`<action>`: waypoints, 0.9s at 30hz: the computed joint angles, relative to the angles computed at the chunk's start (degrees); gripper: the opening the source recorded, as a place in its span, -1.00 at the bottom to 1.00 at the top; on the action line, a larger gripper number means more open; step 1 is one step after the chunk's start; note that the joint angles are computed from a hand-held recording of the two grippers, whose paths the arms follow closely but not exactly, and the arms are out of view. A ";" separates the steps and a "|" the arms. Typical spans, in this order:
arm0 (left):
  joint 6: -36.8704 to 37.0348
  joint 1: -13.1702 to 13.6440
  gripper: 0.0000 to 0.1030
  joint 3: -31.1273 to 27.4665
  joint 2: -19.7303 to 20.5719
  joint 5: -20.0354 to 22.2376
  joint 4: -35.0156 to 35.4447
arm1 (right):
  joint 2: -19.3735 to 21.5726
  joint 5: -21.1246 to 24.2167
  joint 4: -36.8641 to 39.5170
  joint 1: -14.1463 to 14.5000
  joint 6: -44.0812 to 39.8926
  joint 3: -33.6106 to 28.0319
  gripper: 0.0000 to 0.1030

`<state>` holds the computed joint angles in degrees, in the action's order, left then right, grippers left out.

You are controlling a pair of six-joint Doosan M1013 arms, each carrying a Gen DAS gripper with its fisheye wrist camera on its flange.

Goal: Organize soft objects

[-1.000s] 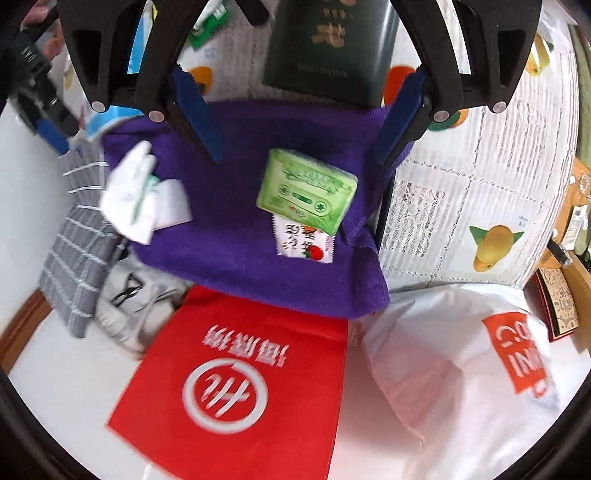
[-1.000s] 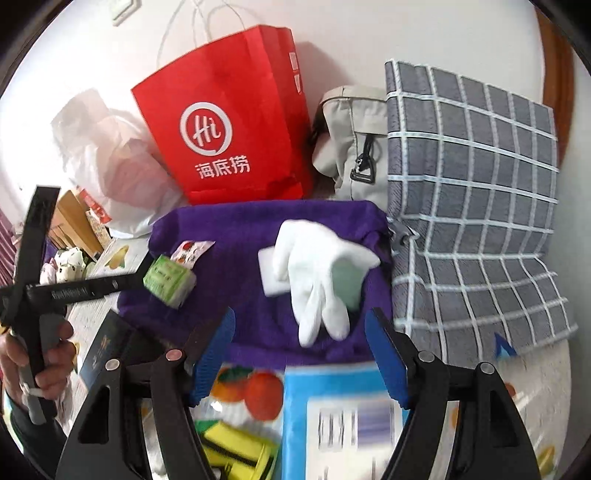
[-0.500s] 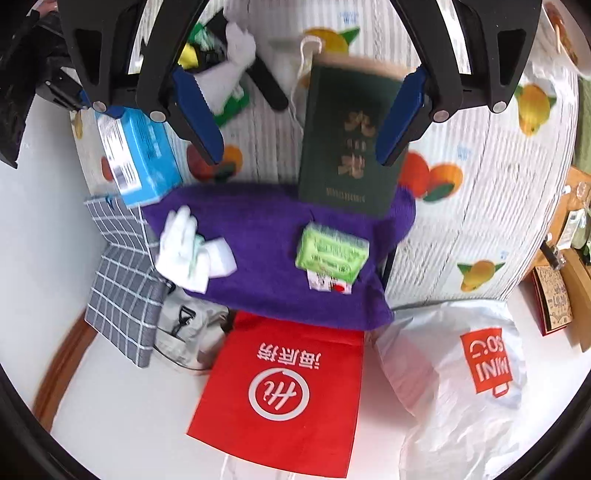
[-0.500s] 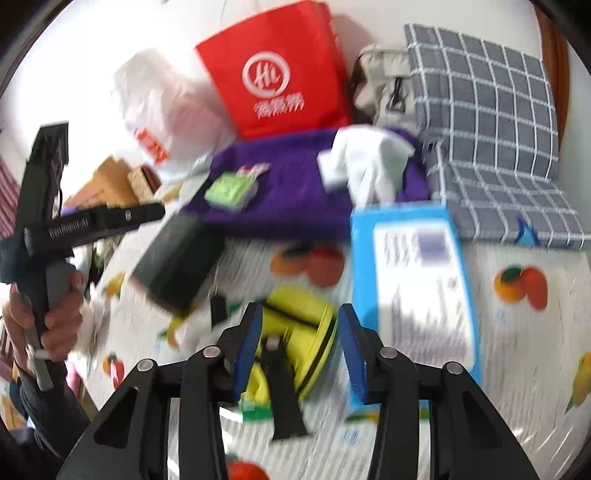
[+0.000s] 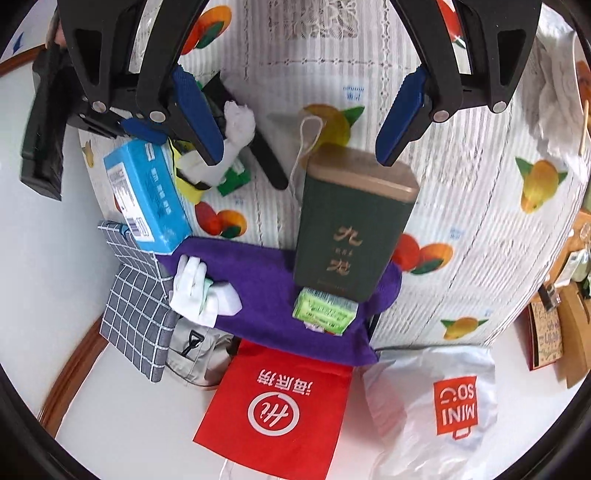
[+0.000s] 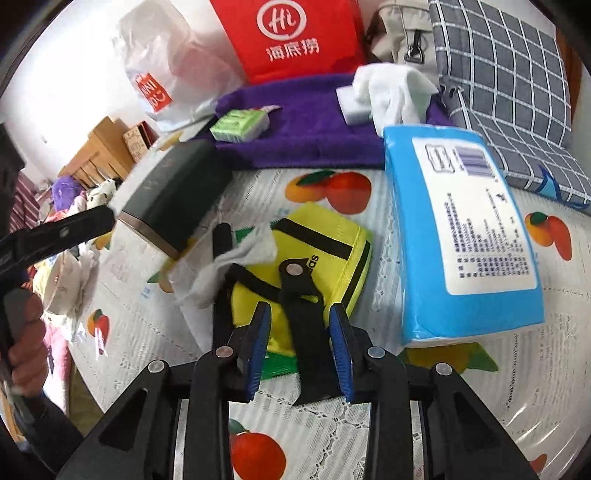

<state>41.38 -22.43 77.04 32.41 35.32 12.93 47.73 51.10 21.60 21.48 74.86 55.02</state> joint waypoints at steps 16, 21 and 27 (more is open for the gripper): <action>-1.00 -1.06 0.62 1.76 -0.77 0.89 0.23 | -3.61 -6.31 4.21 -0.95 -2.45 6.15 -0.94; -0.87 -1.64 0.62 1.03 -0.06 2.06 0.52 | -6.31 -9.74 4.84 -1.05 -4.52 10.21 -0.94; 3.11 -2.71 0.62 -1.71 2.31 3.62 -0.35 | -9.75 -13.16 3.77 -1.80 -5.44 15.48 -0.94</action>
<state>44.49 -25.14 75.33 34.72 38.95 12.58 37.98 37.93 25.37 19.68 69.43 70.49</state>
